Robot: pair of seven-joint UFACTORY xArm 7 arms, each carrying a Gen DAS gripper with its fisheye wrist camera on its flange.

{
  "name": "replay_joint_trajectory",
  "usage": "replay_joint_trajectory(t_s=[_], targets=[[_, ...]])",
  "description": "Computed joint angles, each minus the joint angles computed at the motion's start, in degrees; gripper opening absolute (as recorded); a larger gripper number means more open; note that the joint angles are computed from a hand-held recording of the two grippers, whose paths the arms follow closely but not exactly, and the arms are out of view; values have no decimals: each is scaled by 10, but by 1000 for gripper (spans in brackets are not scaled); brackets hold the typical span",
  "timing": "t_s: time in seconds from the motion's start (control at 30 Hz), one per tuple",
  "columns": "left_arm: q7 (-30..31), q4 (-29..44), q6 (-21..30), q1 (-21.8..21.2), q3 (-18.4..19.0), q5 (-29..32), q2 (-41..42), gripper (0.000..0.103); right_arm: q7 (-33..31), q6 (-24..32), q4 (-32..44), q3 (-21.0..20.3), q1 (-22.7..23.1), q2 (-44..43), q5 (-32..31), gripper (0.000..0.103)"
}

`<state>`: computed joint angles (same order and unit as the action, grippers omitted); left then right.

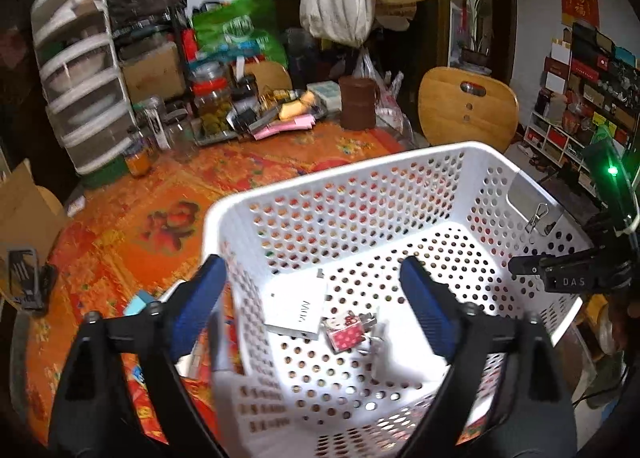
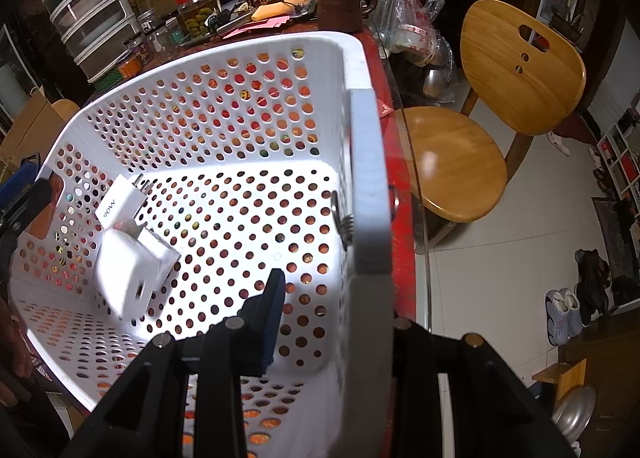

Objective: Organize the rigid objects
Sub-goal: 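Carry the pink box into the basket and open the left tool, then move the left tool back and grasp the teal charger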

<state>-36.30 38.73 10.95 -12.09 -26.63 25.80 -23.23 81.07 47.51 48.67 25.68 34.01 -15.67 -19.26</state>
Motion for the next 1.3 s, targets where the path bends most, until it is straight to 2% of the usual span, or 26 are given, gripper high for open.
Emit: replay_joint_trajectory(t_s=[0.13,0.17,0.23,0.27,0.3,0.37,0.4,0.5,0.57,0.63,0.73,0.77,0.93,1.0,1.1,1.2,1.3], targets=[[14,-51,-14,-8,36,-17,-81,93,-1,1,0,-1,1,0,1,32],[24,-65,-14,-14,55,-32,-103,95,-2,1,0,-1,1,-1,2,32],[59,-93,-16,-38,116,-68,-142,102,-3,1,-1,-1,1,-1,2,32],[77,-103,-20,-38,143,-78,-154,102,-4,1,-1,-1,1,-1,3,32],[87,-105,-19,-19,151,-80,-154,102,-4,3,-1,-1,1,-1,3,32],[121,-90,-2,14,171,-84,-113,102,-3,6,1,-1,1,1,2,32],[146,-83,3,10,193,-95,-88,102,-2,6,1,-1,0,1,1,32],[250,-54,15,-53,307,-185,19,101,-1,2,-2,-1,1,-1,2,32],[306,-45,10,-76,342,-235,62,97,0,1,-3,-1,1,-2,3,32],[328,-43,-5,-70,339,-256,90,93,1,1,-4,-1,1,-3,3,32],[390,-37,-24,-92,351,-321,121,93,1,1,-4,0,1,-3,3,32],[395,-34,-26,-87,345,-328,130,93,1,0,-5,-1,1,-3,5,32],[334,-10,-22,-12,261,-268,170,90,-1,-1,-7,-2,0,-5,7,32],[340,-7,-27,-7,257,-281,175,89,-1,-2,-8,-1,0,-6,7,32],[284,-3,-27,36,226,-213,178,85,-3,-2,-8,-1,-1,-6,8,32],[297,1,-23,37,227,-226,183,85,-2,-2,-8,-1,-1,-6,8,32],[259,15,-15,51,213,-170,201,85,-2,0,-5,0,-1,-4,7,32]])
